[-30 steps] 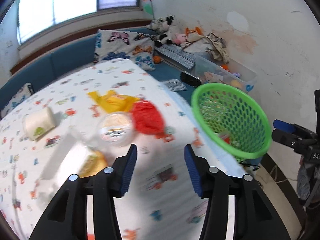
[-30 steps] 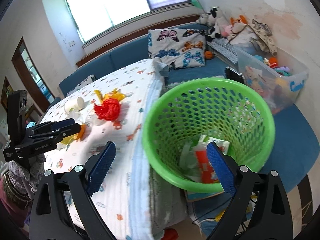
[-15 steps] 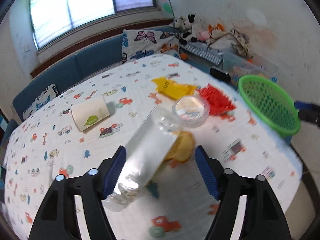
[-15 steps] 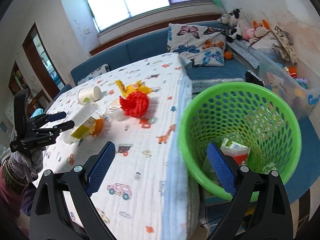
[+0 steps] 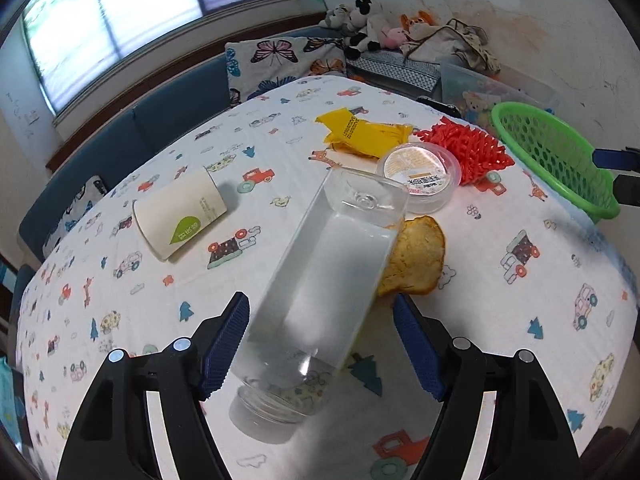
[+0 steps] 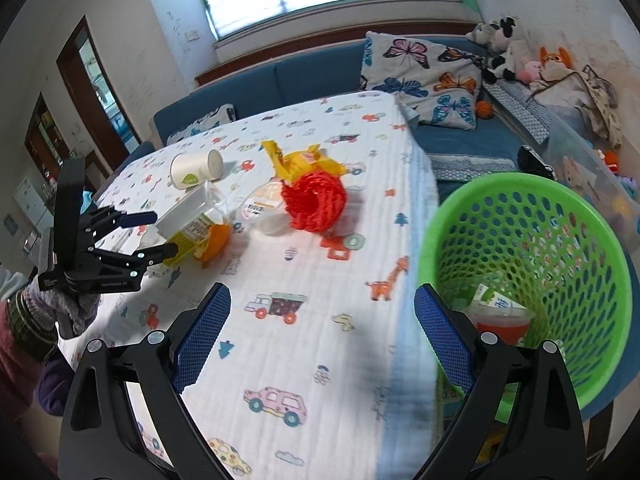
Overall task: Collect trash
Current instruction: 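Grasp the clear plastic bottle with the left tool while the right tool grasps the bread slice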
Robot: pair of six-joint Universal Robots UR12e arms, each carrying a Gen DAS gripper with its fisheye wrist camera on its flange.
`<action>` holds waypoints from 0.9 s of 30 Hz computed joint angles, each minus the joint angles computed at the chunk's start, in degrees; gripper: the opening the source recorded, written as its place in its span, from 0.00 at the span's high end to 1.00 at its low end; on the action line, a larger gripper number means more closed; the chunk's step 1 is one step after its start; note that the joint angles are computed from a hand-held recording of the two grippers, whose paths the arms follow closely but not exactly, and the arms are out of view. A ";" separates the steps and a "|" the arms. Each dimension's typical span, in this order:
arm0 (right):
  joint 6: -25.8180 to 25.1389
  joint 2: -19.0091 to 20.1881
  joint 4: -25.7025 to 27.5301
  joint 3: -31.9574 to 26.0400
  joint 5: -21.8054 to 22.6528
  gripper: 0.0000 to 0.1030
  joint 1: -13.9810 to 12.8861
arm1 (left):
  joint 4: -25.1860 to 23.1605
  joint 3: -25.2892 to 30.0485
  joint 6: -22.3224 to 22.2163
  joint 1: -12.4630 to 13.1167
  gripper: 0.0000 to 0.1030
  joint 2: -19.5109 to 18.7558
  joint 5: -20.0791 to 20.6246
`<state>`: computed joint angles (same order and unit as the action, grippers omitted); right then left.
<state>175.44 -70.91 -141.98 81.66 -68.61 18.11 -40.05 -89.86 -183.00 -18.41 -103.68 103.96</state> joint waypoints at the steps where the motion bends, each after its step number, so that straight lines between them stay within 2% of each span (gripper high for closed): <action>1: -0.16 0.10 0.22 -0.13 0.07 0.10 0.11 | -0.04 0.01 0.38 0.18 0.29 -0.02 -0.39; 11: -2.47 1.81 3.15 -2.58 0.32 0.10 2.02 | -0.61 0.29 3.26 0.92 0.28 -0.74 -2.67; 13: -3.17 2.08 3.78 -2.96 0.01 0.10 2.52 | -0.34 0.19 3.29 0.99 0.36 -0.83 -3.18; 17: -4.35 2.57 4.46 -3.54 -0.80 0.10 3.44 | 1.98 -0.67 3.43 0.77 0.38 -0.67 -2.92; 27: -6.26 4.05 5.61 -5.06 -1.81 0.14 5.33 | 5.68 -3.35 -0.55 1.50 0.41 2.03 -2.78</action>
